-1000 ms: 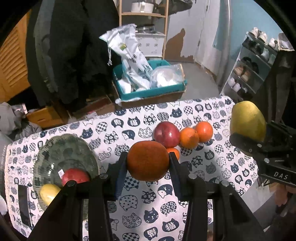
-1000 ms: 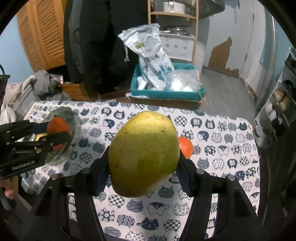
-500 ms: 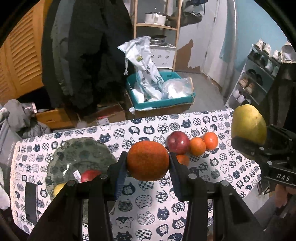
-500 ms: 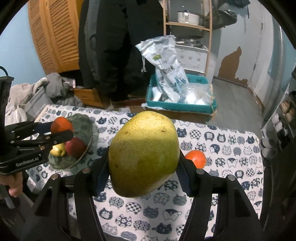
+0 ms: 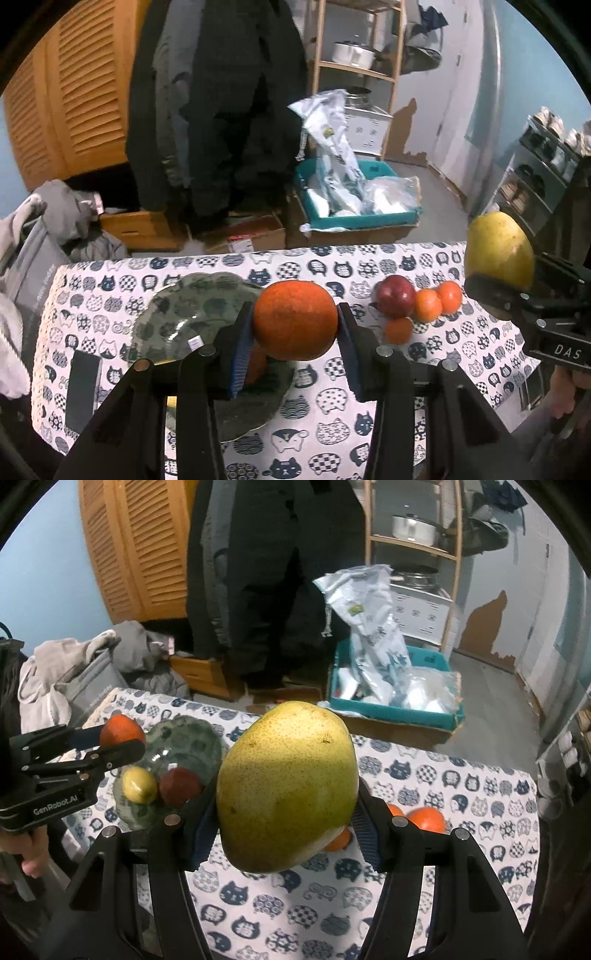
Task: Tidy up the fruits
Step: 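Lift the pear with the right tool while the left tool carries the mandarin toward the bowl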
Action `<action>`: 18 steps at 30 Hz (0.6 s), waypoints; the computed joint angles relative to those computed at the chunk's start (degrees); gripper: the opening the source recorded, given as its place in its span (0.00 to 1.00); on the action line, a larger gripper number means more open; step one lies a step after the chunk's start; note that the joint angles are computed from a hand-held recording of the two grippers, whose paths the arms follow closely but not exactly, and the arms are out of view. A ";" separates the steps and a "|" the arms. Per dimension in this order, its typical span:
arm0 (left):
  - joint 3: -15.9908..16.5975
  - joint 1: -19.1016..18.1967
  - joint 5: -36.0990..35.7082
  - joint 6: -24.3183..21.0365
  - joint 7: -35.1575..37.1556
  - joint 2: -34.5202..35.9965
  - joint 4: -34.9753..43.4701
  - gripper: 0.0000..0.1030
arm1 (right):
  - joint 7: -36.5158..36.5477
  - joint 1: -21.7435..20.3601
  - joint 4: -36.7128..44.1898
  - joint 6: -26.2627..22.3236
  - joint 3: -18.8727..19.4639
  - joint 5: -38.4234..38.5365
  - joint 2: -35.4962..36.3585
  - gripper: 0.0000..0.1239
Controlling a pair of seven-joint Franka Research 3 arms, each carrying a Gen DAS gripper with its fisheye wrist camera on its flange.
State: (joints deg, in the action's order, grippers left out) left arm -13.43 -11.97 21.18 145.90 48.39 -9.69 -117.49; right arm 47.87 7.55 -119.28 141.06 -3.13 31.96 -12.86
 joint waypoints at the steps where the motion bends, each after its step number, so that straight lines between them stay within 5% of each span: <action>1: 0.22 0.19 -0.06 0.03 -0.19 -0.43 -0.49 0.42 | 0.12 0.23 0.34 -0.06 0.23 0.06 0.32 0.51; 18: 2.85 5.56 0.85 0.06 -3.47 -5.91 -7.89 0.42 | 3.52 4.53 6.45 -1.73 4.12 -0.32 6.61 0.51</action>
